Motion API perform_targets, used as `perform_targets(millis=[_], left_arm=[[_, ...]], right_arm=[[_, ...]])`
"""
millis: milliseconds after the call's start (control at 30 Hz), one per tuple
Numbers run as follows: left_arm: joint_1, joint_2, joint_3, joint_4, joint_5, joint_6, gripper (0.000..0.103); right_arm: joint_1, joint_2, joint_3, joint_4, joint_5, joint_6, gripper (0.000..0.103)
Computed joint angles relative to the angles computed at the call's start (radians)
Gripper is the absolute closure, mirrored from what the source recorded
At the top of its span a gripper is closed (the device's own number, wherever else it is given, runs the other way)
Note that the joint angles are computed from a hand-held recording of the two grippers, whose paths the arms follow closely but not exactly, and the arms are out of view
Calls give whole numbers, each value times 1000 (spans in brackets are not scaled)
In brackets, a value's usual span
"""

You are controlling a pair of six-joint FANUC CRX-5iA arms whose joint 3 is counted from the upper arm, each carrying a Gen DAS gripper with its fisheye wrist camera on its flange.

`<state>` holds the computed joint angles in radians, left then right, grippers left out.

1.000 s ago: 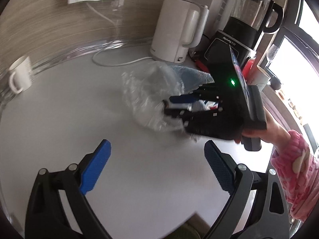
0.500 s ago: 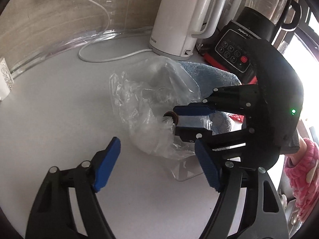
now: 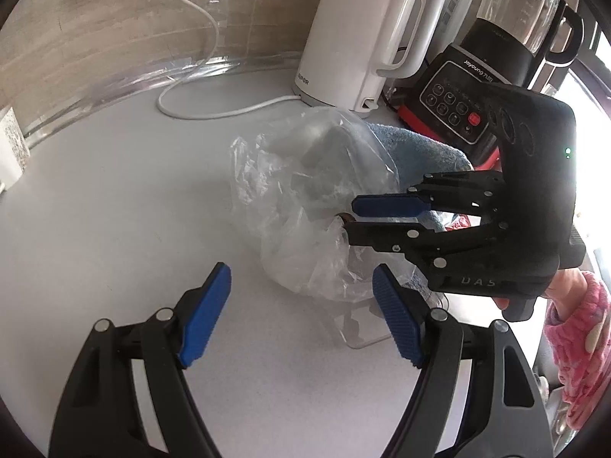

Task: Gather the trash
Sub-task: 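Close the right gripper on the small brown nut while the left grasps the clear plastic bag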

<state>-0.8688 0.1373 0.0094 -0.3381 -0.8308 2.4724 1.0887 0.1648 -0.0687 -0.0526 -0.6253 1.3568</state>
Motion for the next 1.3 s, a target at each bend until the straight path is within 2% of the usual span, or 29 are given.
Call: perform_targets(millis=[67, 167, 233, 333, 567, 733, 833, 933, 1000, 1133, 1300], left_arm=[[0, -3, 2, -15, 3, 24, 31], [15, 7, 8, -1, 25, 22, 50], [24, 36, 27, 23, 25, -25, 62], [27, 83, 58, 58, 4, -89, 63], [34, 102, 59, 92, 9, -112, 63], [39, 91, 38, 104, 9, -108, 82], [47, 84, 23, 121, 27, -110, 92], [34, 85, 29, 98, 18, -100, 96], [14, 85, 45, 53, -6, -66, 97], [2, 60, 38, 25, -3, -21, 97], [-37, -7, 36, -54, -33, 57, 97]], right_arm=[[2, -1, 0, 9, -3, -17, 77], [11, 0, -7, 54, -4, -62, 82], [14, 5, -7, 74, -12, -85, 86], [20, 12, -3, 97, -30, -103, 86], [32, 31, 14, 127, -59, -121, 86], [53, 49, 24, 183, -84, -128, 86], [68, 55, 14, 236, -87, -152, 94], [81, 46, -12, 283, -69, -188, 95], [86, 30, -32, 302, -50, -215, 95], [93, -6, -61, 332, -15, -280, 95], [118, -100, -143, 420, 79, -441, 95]])
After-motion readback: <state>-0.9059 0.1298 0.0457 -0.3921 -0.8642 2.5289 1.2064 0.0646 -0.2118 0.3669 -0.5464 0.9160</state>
